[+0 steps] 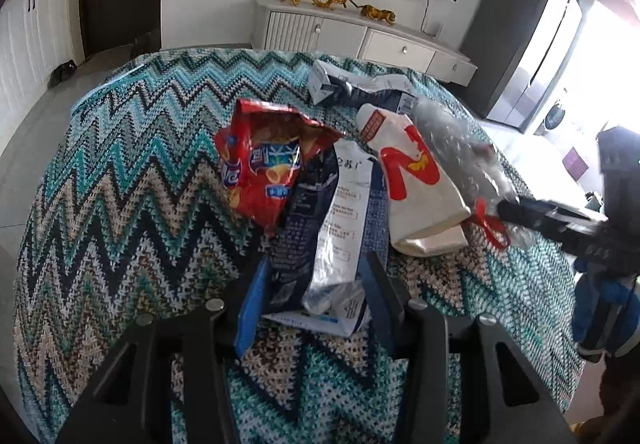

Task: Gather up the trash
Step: 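Grasp the white-and-navy carton with the left tool while the right tool grasps the clear plastic bag, then carry both items to the white bin and open both tools to drop them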

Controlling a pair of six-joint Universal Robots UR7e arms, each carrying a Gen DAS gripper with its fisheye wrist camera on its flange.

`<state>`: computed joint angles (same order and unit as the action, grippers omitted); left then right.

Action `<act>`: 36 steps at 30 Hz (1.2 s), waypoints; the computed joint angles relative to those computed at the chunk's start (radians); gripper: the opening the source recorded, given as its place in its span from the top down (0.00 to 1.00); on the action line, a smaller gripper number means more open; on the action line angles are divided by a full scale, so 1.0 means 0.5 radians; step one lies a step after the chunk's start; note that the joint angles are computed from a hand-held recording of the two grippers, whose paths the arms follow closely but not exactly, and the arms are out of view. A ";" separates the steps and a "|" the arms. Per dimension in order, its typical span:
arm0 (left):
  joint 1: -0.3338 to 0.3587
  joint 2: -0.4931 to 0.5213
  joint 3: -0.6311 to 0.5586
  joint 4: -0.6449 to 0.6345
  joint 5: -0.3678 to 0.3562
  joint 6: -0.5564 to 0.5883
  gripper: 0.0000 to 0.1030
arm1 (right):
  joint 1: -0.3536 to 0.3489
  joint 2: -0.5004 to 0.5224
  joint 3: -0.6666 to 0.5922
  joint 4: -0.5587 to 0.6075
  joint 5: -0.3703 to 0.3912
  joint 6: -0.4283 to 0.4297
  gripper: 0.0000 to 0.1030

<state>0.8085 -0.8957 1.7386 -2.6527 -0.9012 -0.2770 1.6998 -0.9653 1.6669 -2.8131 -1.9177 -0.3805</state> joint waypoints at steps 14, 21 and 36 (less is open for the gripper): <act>0.033 -0.017 -0.007 -0.007 -0.149 -0.136 0.96 | -0.007 -0.026 0.044 -0.033 0.105 -0.076 0.90; -0.050 -0.127 0.159 -0.127 -0.120 -0.212 0.96 | 0.084 -0.131 0.148 -0.109 0.076 -0.237 0.95; -0.328 -0.328 0.304 -0.240 0.001 -0.266 0.96 | 0.201 -0.590 0.500 -0.326 0.152 -0.315 0.95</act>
<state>0.6445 -1.0599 1.8904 -2.7725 -0.9007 -0.4100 1.8003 -1.2605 1.9169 -2.9761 -1.8418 -0.5378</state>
